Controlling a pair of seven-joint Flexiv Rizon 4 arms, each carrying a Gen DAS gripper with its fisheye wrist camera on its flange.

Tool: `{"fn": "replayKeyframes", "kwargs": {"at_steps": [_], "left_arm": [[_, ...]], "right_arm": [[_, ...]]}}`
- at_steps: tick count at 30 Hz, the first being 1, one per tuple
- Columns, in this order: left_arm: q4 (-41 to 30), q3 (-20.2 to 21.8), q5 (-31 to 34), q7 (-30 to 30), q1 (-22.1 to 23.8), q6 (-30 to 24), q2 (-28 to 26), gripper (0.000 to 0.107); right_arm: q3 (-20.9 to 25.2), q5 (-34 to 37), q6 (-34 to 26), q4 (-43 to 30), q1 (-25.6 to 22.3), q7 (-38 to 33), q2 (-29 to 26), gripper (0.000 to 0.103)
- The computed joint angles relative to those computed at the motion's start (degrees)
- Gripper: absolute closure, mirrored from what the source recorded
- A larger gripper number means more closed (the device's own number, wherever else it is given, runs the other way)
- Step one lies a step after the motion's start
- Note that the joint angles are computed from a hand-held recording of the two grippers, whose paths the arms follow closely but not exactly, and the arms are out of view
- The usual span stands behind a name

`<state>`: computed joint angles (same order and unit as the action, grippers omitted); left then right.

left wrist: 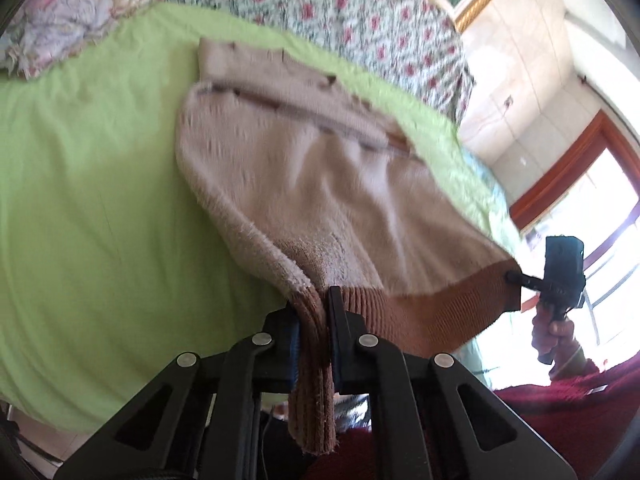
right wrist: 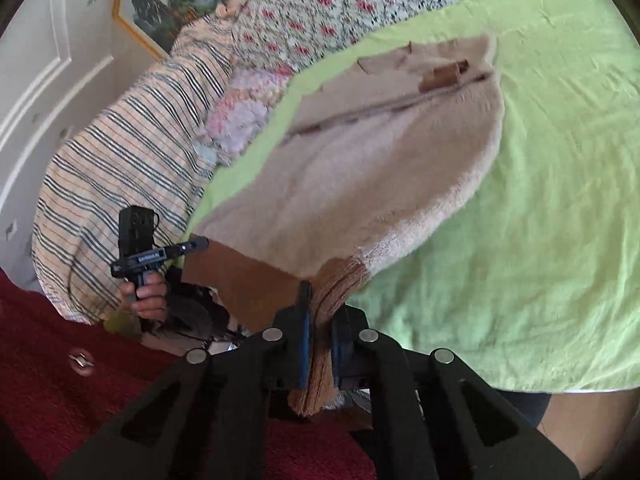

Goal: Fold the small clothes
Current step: 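Lift the hem with both tools, fold it toward the collar, release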

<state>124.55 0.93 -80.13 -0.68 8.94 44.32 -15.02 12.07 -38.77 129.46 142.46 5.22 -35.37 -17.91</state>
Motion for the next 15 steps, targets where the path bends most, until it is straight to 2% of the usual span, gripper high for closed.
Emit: {"fn": "replayKeyframes", "kwargs": {"at_steps": [4, 7, 12, 15], "left_arm": [[-2.1, -0.5, -4.8, -0.4, -0.3, 0.5, 0.9, 0.097], [-6.1, -1.4, -9.2, -1.2, -1.0, 2.4, -0.6, 0.099], [-17.2, -4.2, -13.9, -3.1, -2.0, 5.9, -6.5, 0.1], [-24.2, -6.0, -12.3, -4.8, -2.5, 8.3, -10.5, 0.1]], "right_arm": [[-1.2, -0.1, 1.9, -2.9, -1.1, -0.9, -1.0, 0.094], [-2.3, 0.4, 1.6, -6.7, -1.6, -1.2, -1.9, 0.094], [-3.7, 1.3, -1.8, -16.4, -2.7, -0.4, -5.6, 0.094], [-3.4, -0.5, -5.7, -23.7, -4.3, 1.1, -8.8, 0.094]]}}
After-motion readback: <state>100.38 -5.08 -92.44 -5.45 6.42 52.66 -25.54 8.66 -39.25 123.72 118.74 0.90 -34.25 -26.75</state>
